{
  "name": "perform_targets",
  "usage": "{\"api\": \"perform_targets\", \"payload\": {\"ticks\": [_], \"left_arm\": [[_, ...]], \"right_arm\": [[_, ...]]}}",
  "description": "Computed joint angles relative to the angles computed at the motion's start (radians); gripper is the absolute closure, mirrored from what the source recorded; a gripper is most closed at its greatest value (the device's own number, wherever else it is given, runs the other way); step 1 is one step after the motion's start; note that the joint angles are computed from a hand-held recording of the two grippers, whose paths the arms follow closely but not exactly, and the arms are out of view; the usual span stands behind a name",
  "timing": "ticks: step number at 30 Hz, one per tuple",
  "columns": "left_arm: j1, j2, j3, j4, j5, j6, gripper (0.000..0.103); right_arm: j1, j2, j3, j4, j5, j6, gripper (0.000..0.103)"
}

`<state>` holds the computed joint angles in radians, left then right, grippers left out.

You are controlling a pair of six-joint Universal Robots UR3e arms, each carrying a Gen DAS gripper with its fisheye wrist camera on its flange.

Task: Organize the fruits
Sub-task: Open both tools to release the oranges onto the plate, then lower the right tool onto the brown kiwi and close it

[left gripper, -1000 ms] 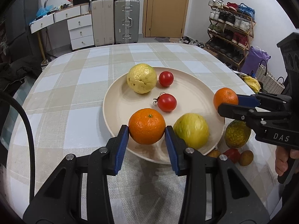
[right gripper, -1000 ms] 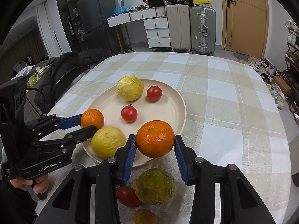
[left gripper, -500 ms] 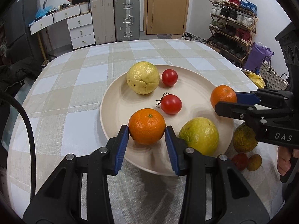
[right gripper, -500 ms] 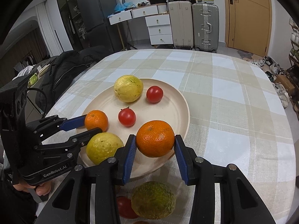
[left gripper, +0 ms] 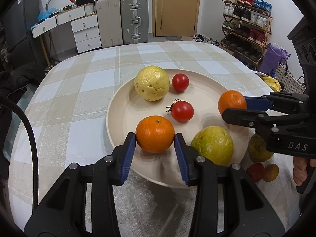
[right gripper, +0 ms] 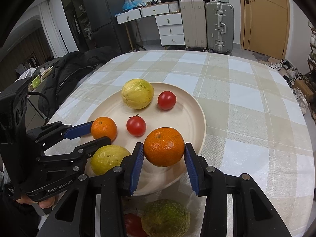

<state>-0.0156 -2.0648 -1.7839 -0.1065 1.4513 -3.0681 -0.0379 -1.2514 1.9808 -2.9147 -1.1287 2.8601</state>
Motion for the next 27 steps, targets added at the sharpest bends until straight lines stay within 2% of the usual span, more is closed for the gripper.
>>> {"api": "perform_targets", "payload": {"ticks": [2, 4, 5, 7, 8, 11, 13, 22, 27], "left_arm": [[0.007, 0.025, -0.033, 0.024, -0.011, -0.002, 0.063], [0.011, 0.059, -0.068, 0.039, -0.01, -0.009, 0.045], [0.014, 0.077, -0.093, 0.06, -0.011, -0.011, 0.039], [0.019, 0.118, -0.154, 0.114, -0.009, -0.013, 0.018], [0.019, 0.142, -0.185, 0.134, -0.005, -0.01, 0.016], [0.027, 0.211, -0.267, 0.167, -0.008, -0.008, 0.014], [0.039, 0.264, -0.323, 0.174, -0.028, -0.015, 0.002], [0.033, 0.451, -0.517, 0.221, -0.047, -0.019, 0.001], [0.006, 0.485, -0.554, 0.227, -0.035, -0.017, 0.001]], "right_arm": [[-0.013, -0.035, 0.046, -0.042, 0.01, 0.005, 0.045], [-0.026, -0.082, 0.093, -0.069, 0.009, 0.017, 0.032], [-0.037, -0.114, 0.13, -0.096, 0.012, 0.02, 0.026], [-0.059, -0.172, 0.186, -0.114, 0.023, 0.019, 0.017], [-0.066, -0.194, 0.203, -0.111, 0.021, 0.019, 0.01], [-0.098, -0.281, 0.272, -0.095, 0.026, 0.014, 0.0], [-0.125, -0.342, 0.32, -0.072, 0.047, -0.005, 0.0], [-0.181, -0.548, 0.481, 0.004, 0.074, -0.093, 0.0], [-0.206, -0.588, 0.53, 0.017, 0.094, -0.119, 0.0]]}}
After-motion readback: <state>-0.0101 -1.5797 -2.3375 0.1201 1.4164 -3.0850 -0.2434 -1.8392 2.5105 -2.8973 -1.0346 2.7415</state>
